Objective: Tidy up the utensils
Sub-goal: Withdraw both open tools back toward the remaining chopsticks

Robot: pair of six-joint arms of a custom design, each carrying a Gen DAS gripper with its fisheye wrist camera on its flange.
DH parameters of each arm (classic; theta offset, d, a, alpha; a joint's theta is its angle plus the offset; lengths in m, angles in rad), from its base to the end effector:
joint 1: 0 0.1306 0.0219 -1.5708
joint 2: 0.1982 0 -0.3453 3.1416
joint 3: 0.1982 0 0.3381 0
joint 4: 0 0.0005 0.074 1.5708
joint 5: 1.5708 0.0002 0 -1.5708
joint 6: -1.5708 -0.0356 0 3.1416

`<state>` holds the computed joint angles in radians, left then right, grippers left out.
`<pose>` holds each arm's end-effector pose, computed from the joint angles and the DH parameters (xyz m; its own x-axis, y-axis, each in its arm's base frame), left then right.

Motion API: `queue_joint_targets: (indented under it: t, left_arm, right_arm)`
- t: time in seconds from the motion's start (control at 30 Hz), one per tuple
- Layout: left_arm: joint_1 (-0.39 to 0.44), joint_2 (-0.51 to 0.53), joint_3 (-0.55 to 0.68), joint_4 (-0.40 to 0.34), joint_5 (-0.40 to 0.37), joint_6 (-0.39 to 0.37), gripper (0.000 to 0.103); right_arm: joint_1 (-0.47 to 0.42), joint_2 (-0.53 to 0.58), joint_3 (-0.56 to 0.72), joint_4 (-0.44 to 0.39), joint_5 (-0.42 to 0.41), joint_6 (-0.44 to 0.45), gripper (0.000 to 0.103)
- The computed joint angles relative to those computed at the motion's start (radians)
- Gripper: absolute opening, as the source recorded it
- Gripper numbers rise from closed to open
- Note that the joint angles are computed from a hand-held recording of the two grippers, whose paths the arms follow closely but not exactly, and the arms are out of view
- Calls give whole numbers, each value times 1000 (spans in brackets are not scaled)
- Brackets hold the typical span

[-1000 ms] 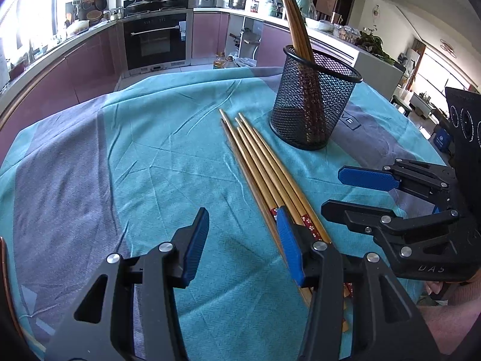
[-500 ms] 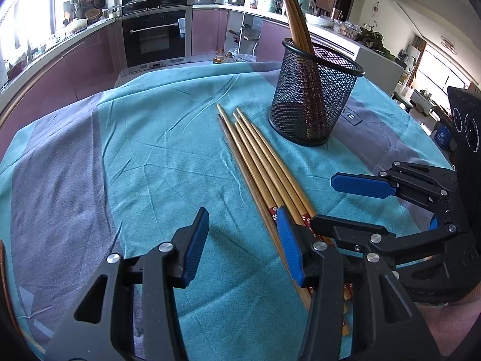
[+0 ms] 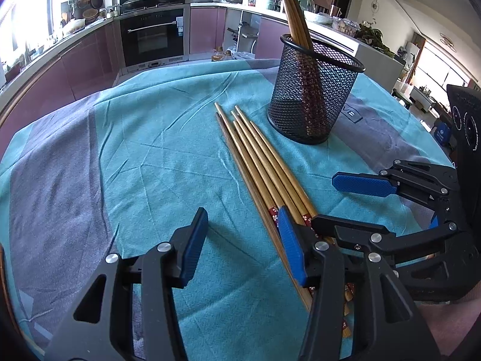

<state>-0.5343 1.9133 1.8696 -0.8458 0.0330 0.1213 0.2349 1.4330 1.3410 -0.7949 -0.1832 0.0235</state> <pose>0.5209 -0.3102 0.3266 -0.7273 0.2899 -0.6221 0.4421 0.8912 -0.1017 0.4344 0.1101 0.3596 -0.7456 -0.2022 -0.6350 -0.3584 0.9250 0.1263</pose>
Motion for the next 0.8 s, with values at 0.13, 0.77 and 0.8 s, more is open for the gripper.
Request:
queue_joint_targets:
  t: [0.13,0.77,0.8]
  left_arm:
    - [1,3,5,-6,-3,2,50]
    - [1,19,31,-30,-30,-4,44]
    - [0,24,41,-37,-31,-6,42]
  right_arm:
    - [-7,3,3,-9,0,-4,45]
    - [-10,15,18,-27,23,7,44]
    - [-9,19,22,-28,23,6,43]
